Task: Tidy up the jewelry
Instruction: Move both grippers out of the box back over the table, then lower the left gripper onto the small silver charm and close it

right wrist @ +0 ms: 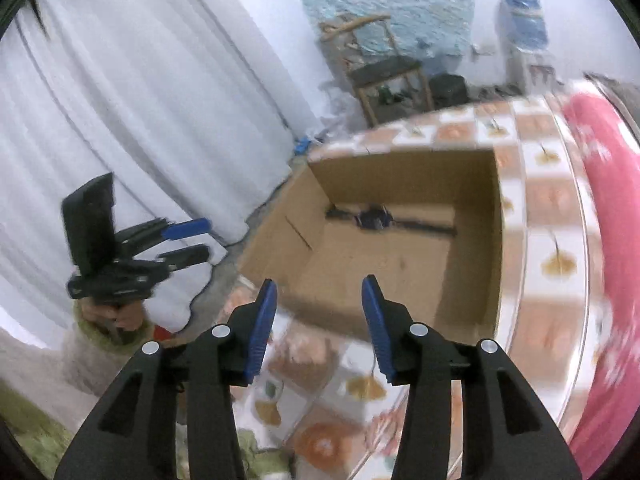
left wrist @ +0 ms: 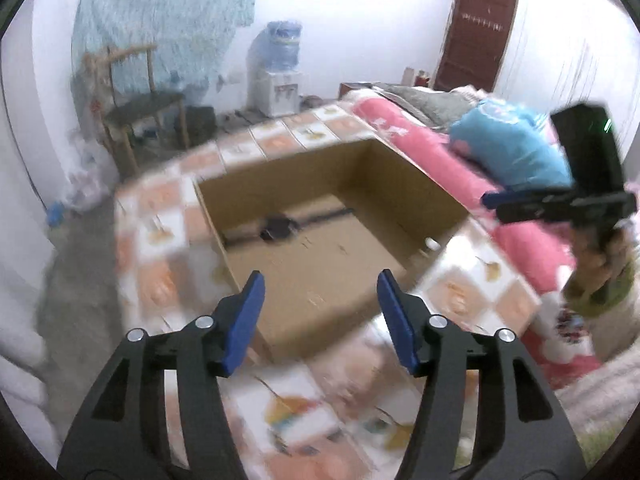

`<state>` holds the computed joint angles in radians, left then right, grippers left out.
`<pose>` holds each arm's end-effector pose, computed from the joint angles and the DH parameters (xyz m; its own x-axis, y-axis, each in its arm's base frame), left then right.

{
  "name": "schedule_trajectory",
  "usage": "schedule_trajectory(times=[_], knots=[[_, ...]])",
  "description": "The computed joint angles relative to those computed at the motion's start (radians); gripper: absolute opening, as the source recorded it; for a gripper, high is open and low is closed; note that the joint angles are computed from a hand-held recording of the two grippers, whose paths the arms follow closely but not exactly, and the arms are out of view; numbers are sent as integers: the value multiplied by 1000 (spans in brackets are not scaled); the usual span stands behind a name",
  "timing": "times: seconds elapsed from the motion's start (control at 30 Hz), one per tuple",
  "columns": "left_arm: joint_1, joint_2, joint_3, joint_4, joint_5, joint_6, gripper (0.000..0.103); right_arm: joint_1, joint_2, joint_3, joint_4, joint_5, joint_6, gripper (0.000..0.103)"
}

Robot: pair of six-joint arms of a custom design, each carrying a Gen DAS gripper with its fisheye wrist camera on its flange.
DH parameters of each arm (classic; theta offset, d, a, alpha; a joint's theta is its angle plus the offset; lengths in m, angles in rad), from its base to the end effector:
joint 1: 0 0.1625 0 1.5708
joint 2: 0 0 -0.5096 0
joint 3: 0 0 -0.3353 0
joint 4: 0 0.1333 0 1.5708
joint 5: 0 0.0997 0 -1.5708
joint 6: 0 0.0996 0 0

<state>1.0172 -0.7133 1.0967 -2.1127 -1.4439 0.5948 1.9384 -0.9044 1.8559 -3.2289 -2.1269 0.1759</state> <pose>-0.3019 -0.7660 0.2887 -0.4167 0.8886 -0.1919 0.9087 0.4130 -0.0607 0.3055 -0.5686 0.2904 -0.9494 0.1386 0.2817 -0.1089 0.6963 -0.7095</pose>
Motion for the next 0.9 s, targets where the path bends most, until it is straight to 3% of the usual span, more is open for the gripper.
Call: schedule_trajectory(times=[0.17,0.3,0.53,0.9], knots=[[24,-42,199,-57,49,-103,56,-29,54,118,-101,-46,199,44],[28,-39,293,-131,119,-125,54,-51,74,146,-127,-53,284,44],[18,10,315,-186,212,-132,36,-39,118,85,-80,-79,257,44],[12,52,314,-208,270,-133,28,-51,139,64,-62,-39,248,44]])
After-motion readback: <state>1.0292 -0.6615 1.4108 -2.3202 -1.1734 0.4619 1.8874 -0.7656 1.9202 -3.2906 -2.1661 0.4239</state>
